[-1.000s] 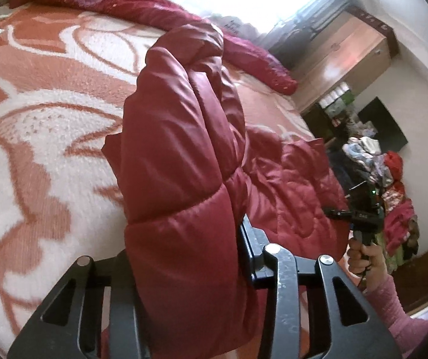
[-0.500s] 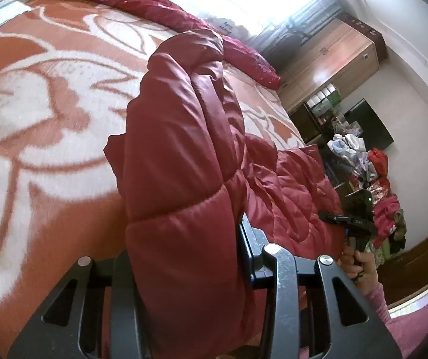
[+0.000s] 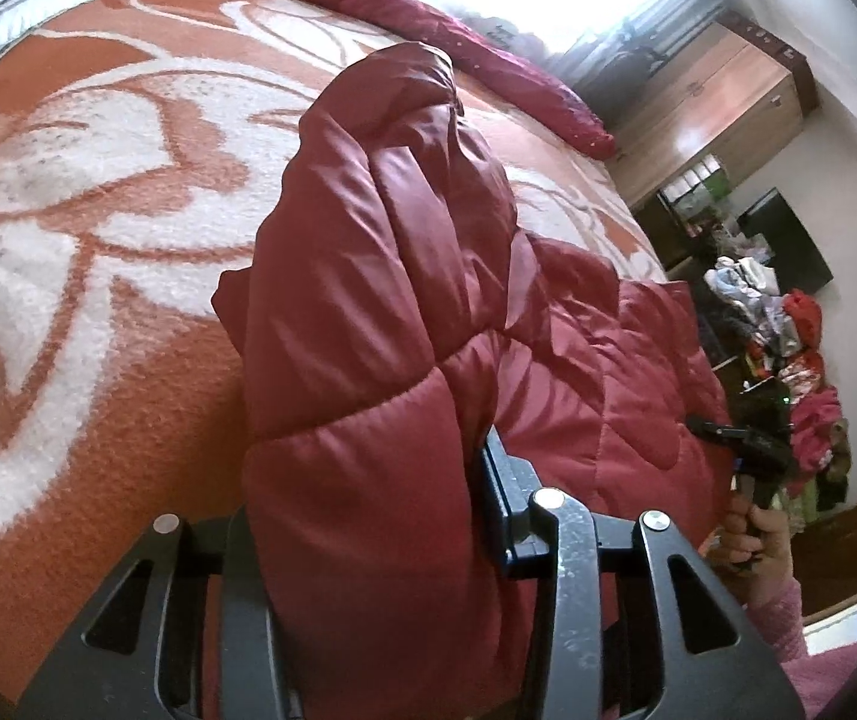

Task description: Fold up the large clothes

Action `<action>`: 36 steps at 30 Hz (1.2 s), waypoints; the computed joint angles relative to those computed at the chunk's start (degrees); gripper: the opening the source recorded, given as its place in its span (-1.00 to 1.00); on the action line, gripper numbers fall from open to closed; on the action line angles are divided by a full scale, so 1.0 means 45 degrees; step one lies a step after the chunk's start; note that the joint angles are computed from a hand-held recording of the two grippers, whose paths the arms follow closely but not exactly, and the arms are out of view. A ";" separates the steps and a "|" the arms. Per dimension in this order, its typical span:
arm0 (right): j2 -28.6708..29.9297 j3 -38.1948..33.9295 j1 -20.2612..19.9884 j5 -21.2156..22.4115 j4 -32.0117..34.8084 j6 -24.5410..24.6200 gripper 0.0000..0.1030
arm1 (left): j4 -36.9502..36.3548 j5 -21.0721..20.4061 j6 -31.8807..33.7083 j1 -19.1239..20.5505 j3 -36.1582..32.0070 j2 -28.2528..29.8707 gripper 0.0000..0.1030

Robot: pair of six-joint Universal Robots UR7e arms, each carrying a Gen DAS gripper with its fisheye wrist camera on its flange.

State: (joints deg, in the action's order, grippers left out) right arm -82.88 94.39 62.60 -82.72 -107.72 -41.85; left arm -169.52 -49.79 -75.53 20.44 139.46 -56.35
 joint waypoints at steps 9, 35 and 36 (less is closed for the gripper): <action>-0.0520 0.1049 -0.0328 -0.0208 -0.1481 0.0065 0.29 | 0.1606 0.0464 -0.1138 -0.0154 -0.0380 0.0390 0.01; -0.1790 0.2415 -0.0054 -0.1395 -0.4423 0.0824 0.62 | 1.0672 0.1914 -0.7290 -0.1784 -0.1574 -0.1550 0.60; -0.1902 0.2480 -0.0070 -0.1364 -0.4640 0.0777 0.62 | 1.0603 0.1951 -0.7199 -0.1799 -0.1582 -0.1562 0.60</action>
State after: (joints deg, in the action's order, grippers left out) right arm -91.44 105.55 62.28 -88.86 -128.60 -38.35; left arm -121.81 -41.01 -107.92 12.34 132.35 -63.38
